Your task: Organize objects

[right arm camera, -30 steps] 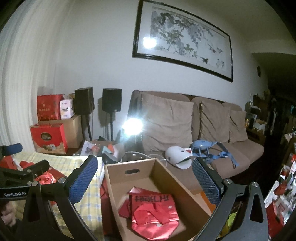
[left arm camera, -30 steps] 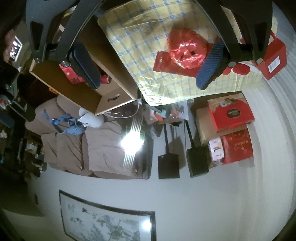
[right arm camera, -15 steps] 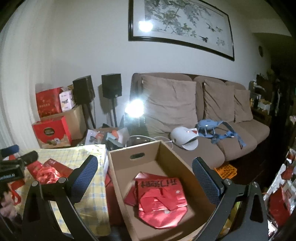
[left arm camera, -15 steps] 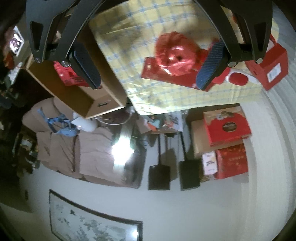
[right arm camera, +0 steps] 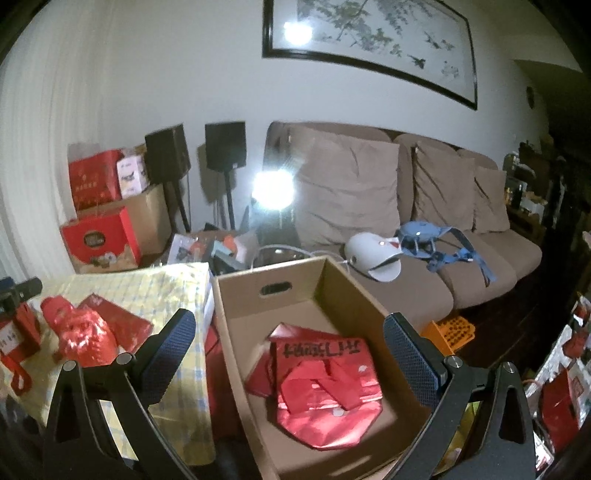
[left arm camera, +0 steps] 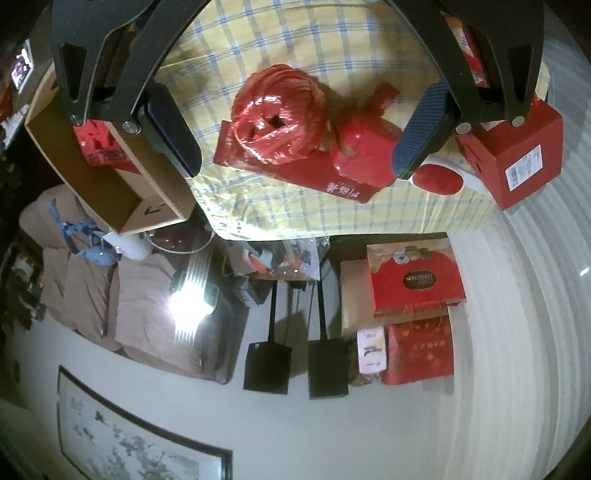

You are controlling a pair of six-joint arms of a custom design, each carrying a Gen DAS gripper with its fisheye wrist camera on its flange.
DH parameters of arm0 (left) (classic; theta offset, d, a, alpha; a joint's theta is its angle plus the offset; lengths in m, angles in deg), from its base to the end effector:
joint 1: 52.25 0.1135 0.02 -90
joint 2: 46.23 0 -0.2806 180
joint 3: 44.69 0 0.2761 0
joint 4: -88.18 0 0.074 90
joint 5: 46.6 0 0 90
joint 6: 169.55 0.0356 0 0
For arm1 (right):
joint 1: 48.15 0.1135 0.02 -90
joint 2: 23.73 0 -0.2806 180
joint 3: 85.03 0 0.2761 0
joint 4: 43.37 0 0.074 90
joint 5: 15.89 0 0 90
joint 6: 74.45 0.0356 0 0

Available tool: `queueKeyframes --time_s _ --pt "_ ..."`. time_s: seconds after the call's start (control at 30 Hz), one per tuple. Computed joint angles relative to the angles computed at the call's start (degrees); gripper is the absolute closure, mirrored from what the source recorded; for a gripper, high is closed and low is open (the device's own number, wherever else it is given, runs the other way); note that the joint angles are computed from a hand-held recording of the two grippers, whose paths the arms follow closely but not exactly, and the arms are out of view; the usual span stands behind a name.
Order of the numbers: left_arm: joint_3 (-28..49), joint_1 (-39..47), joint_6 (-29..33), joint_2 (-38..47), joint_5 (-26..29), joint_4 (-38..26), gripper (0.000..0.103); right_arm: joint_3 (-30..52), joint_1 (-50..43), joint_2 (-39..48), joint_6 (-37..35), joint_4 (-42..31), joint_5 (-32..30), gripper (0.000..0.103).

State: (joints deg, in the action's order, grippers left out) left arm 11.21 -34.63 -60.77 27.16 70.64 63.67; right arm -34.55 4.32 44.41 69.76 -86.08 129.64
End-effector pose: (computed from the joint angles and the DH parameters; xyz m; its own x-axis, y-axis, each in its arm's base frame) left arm 0.2734 0.0697 0.2287 -0.5861 0.1142 -0.8022 0.2574 0.9650 -0.0507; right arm 0.1604 0.1607 0.2083 -0.4723 0.1387 -0.8704 0.3122 0.9498 -0.0181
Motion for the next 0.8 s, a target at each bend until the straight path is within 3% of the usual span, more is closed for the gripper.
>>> queueKeyframes --time_s 0.33,0.7,0.8 --pt "4.8 5.1 -0.1 7.9 0.4 1.6 0.000 -2.5 -3.5 5.3 -6.4 11.2 -6.4 0.001" --pt "16.7 11.4 3.3 19.6 2.7 -2.0 0.000 -7.2 -7.9 16.1 -10.8 35.1 -24.9 0.001" --pt "16.1 13.0 3.2 20.2 1.8 2.2 0.000 -3.7 -6.7 21.7 -10.6 37.4 -27.0 0.001"
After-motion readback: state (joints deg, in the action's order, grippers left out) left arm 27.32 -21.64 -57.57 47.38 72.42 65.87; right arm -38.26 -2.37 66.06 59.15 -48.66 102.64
